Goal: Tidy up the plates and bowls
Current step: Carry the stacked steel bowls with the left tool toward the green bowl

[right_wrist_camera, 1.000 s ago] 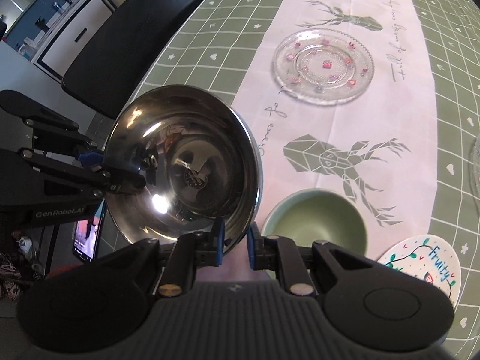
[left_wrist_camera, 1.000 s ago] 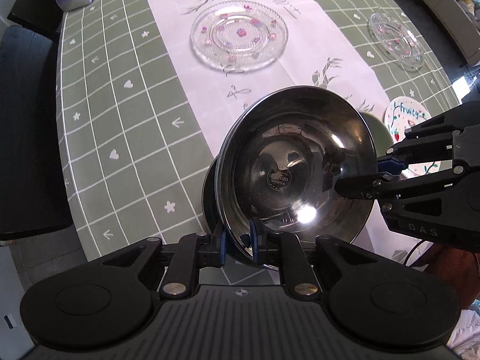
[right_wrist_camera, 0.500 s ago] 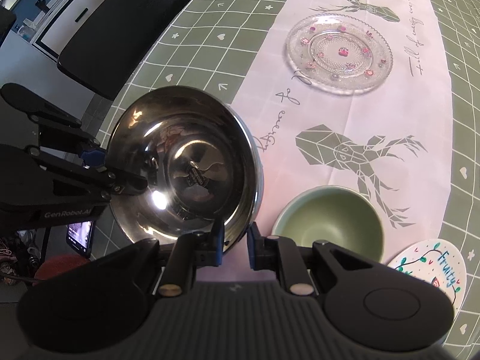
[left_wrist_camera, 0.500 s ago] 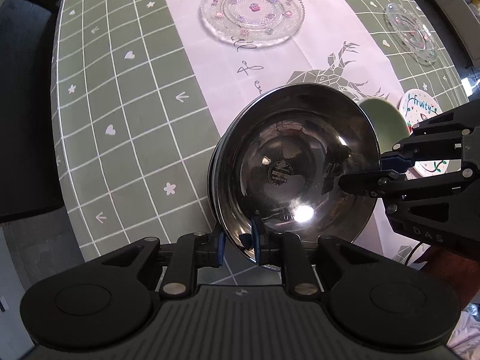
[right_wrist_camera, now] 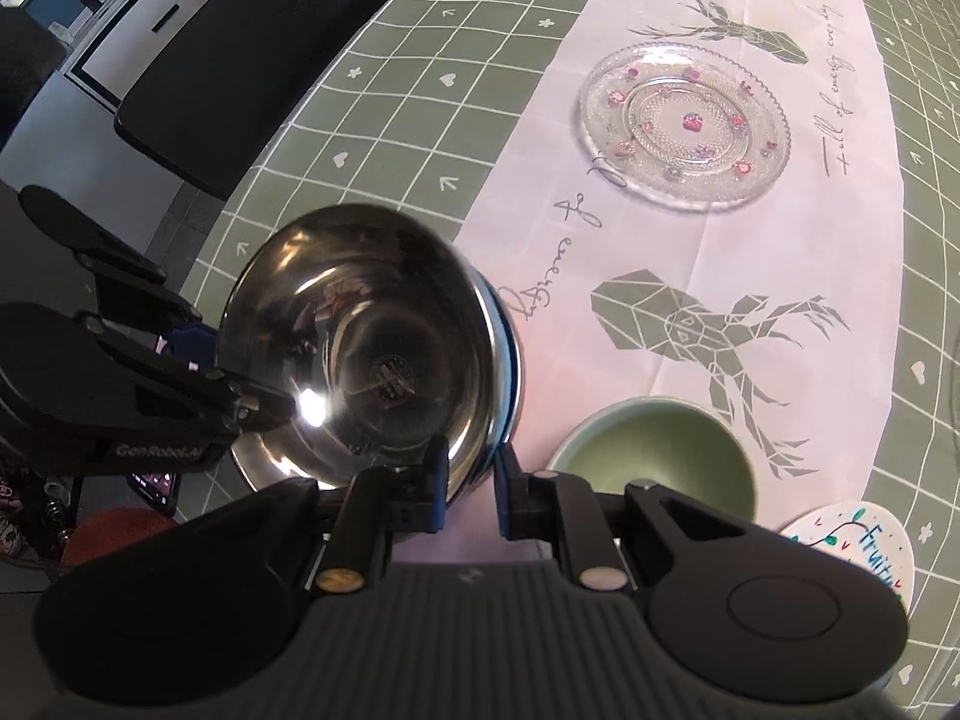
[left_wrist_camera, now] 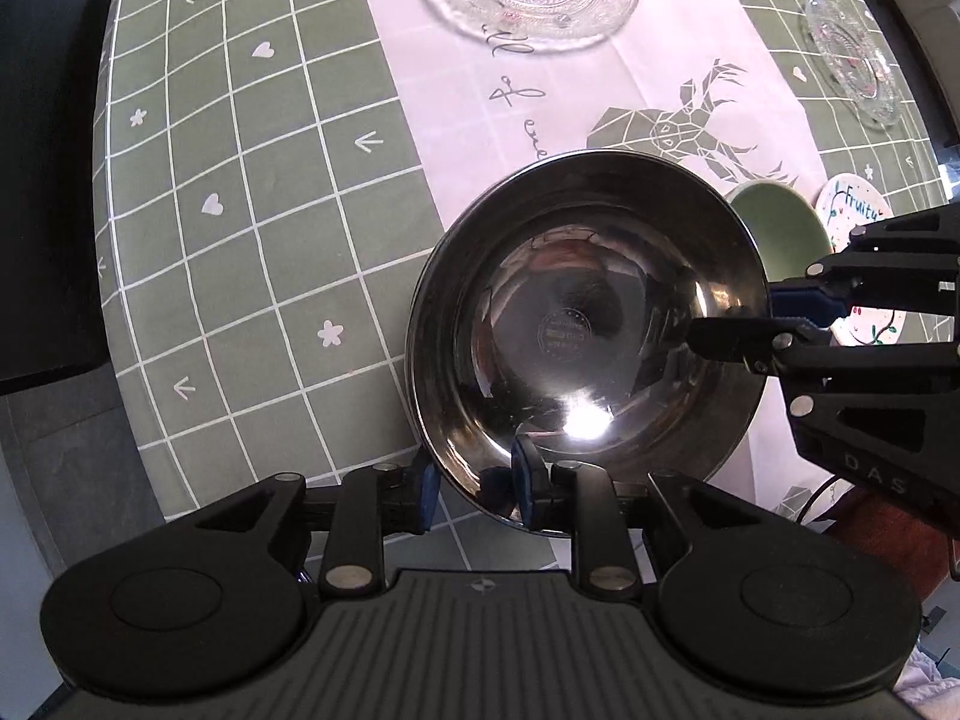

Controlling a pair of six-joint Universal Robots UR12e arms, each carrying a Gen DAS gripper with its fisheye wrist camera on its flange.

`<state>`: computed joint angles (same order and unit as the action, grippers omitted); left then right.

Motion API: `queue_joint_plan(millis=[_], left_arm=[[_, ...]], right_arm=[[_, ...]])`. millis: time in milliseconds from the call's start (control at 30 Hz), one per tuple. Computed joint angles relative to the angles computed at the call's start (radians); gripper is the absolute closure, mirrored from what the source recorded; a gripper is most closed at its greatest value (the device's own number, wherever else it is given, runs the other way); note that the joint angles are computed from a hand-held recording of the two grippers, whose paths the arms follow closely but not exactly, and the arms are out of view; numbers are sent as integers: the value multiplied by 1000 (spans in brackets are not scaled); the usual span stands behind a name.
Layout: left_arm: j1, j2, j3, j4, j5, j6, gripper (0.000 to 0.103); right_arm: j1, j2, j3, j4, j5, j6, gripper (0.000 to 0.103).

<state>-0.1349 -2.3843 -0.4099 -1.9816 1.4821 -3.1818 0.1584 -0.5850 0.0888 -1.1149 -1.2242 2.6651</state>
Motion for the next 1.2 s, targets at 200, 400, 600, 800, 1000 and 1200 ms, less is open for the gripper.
queue_joint_plan(millis=[200, 400, 600, 800, 1000, 1200], left_arm=[[2, 11, -17, 23, 0, 2, 75], [6, 52, -88, 130, 18, -10, 72], [3, 129, -260, 371, 59, -49, 72], [0, 148, -316, 450, 85, -49, 82], [-1, 154, -338, 475, 91, -57, 85], [-2, 184, -387, 540, 86, -49, 79]], right_arm=[[-4, 1, 6, -17, 11, 13, 89], [-8, -56, 121, -92, 28, 12, 84], [-14, -105, 224, -153, 43, 25, 82], [-20, -144, 304, -211, 74, 40, 90], [-21, -164, 352, -265, 78, 57, 91], [-26, -207, 437, -348, 97, 5, 84]])
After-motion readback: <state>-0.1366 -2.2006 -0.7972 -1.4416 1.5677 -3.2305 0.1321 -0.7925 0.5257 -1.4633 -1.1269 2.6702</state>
